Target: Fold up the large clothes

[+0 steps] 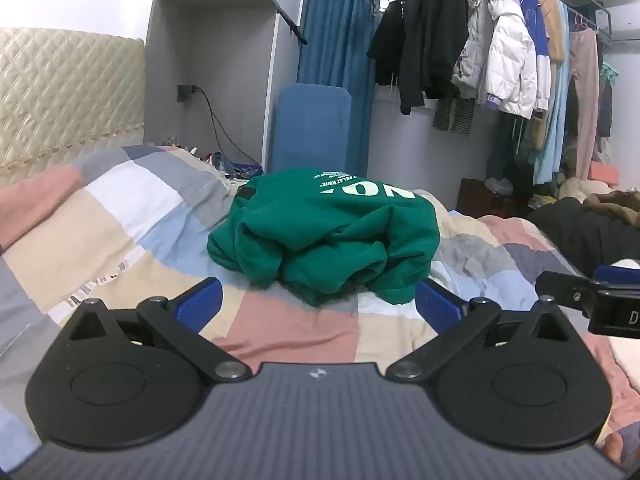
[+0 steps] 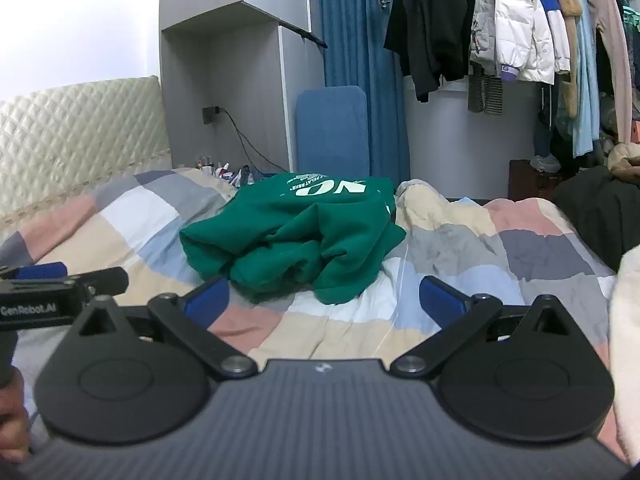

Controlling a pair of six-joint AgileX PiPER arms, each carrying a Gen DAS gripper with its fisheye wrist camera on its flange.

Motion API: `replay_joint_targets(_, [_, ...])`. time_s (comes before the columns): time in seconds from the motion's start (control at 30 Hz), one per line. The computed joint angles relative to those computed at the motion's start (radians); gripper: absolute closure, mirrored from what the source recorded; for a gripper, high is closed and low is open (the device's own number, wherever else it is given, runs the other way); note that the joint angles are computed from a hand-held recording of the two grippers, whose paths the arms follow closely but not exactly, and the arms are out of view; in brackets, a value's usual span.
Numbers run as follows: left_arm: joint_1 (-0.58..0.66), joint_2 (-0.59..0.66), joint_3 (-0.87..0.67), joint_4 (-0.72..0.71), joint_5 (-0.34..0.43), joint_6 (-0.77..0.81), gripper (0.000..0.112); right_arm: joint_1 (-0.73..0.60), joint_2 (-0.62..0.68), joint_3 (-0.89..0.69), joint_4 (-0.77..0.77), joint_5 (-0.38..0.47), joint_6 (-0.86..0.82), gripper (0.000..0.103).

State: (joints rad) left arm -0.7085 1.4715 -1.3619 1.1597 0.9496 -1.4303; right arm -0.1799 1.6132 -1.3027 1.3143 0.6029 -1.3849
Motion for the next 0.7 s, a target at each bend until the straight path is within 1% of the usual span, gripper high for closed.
replay_joint_targets(0.07, [-0.015,0.016,-0.018,-0.012,0.017,0.025,0.009,0.004,0.001,-0.003,-0.008,-0.005,0.004,0.000])
replay_joint_targets(0.1, [-0.001,0.008,-0.015,-0.034,0.000,0.034,0.009,0.005,0.002,-0.004,-0.009,-0.003,0.005,0.000])
replay_joint_targets(0.13, [-0.007,0.017,-0.029,-0.040,0.013,0.046,0.009,0.006,0.004,-0.006,-0.009,-0.001,0.008,0.000])
replay_joint_targets(0.2, [-0.019,0.013,-0.014,-0.024,0.013,0.016,0.009,0.011,0.005,-0.009,-0.017,-0.008,0.016,0.000])
replay_joint_targets(0.23, [0.001,-0.007,0.001,-0.037,-0.012,0.016,0.009,0.013,0.005,-0.009,-0.018,-0.010,0.015,0.000])
replay_joint_targets(0.27, [0.001,-0.008,-0.007,-0.047,-0.008,0.030,0.009,0.014,0.004,-0.003,-0.014,-0.013,0.010,0.000])
replay_joint_targets(0.33, [0.010,-0.002,-0.002,-0.048,-0.020,0.030,0.009,-0.004,-0.006,-0.003,-0.032,0.006,0.030,0.000])
replay_joint_targets(0.37, [0.013,0.001,-0.001,-0.047,-0.024,0.034,0.009,0.001,0.011,-0.026,-0.046,0.005,0.052,0.000])
replay_joint_targets(0.47, [0.009,0.002,0.002,-0.039,-0.021,0.030,0.009,-0.018,0.020,-0.028,-0.035,0.022,0.041,0.000])
replay_joint_targets(0.63, [0.002,0.001,0.007,-0.040,-0.017,0.028,0.009,-0.009,0.018,-0.031,-0.057,0.014,0.059,0.000])
replay_joint_targets(0.67, [0.007,0.007,0.000,-0.045,-0.018,0.034,0.009,0.007,0.014,-0.006,-0.036,-0.010,0.032,0.000])
replay_joint_targets(0.7, [0.007,0.008,-0.002,-0.044,-0.015,0.033,0.009,0.009,0.013,-0.004,-0.036,-0.012,0.031,0.000])
